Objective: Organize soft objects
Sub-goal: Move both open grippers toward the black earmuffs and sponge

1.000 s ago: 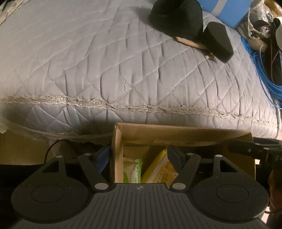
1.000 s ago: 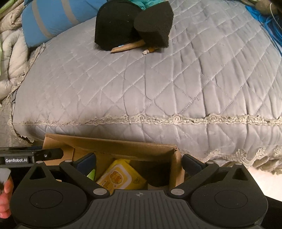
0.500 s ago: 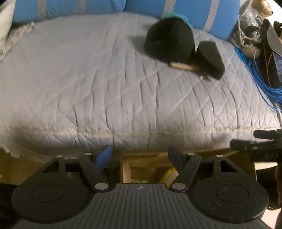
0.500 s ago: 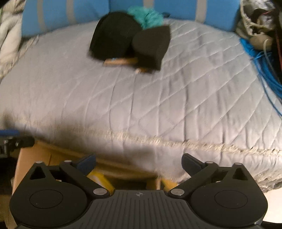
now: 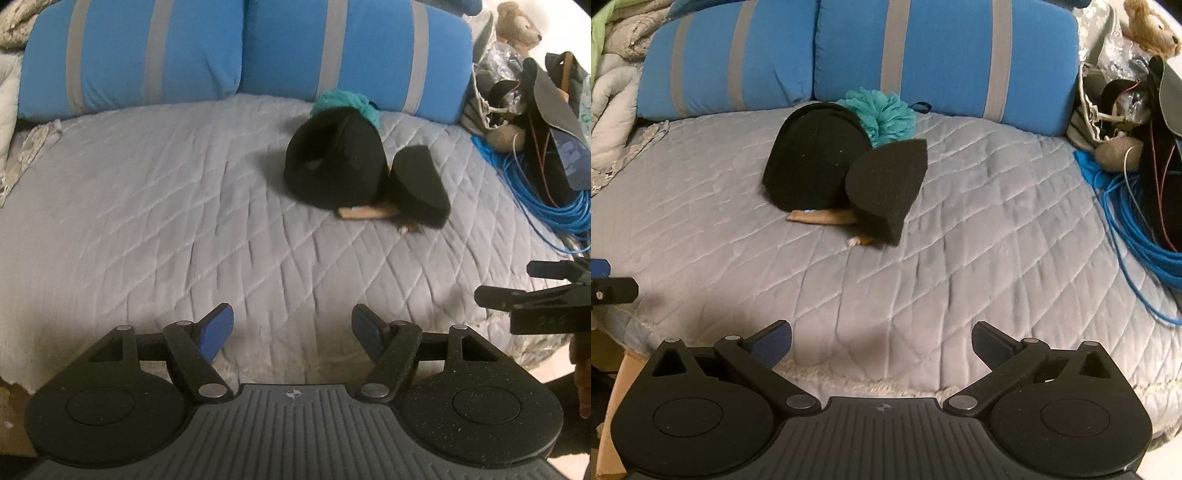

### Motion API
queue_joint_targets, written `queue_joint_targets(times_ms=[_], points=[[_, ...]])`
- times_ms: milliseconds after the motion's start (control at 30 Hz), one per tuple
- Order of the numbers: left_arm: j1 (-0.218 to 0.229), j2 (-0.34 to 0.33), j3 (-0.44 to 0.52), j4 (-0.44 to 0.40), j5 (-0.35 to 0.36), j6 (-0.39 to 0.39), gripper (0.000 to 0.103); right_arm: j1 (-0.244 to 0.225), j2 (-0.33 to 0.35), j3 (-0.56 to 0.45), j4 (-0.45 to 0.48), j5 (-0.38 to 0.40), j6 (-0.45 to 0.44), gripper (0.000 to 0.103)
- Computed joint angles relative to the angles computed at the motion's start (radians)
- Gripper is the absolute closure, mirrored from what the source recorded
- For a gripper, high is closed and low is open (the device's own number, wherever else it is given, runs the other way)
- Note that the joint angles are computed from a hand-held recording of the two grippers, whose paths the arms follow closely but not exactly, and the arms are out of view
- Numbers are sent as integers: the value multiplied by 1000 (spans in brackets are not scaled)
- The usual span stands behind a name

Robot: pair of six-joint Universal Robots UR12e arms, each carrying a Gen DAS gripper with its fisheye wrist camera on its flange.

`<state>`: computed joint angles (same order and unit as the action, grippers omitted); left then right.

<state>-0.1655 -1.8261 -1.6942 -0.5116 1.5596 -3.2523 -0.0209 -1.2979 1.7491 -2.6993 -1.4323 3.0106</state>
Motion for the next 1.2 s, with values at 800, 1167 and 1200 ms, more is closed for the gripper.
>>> queue_joint_targets(times_ms=[800,1167,1200], points=[[-11,-60,56,125,-56,102,33,29,59,-32,-153,-38,-90,0],[-8,-108,110,153,-17,157,33,32,125,-110,-149,-45,-139,1],[-7,-111,119,138,-11,141,33,33,132,-119,-144,-44,-140,1]])
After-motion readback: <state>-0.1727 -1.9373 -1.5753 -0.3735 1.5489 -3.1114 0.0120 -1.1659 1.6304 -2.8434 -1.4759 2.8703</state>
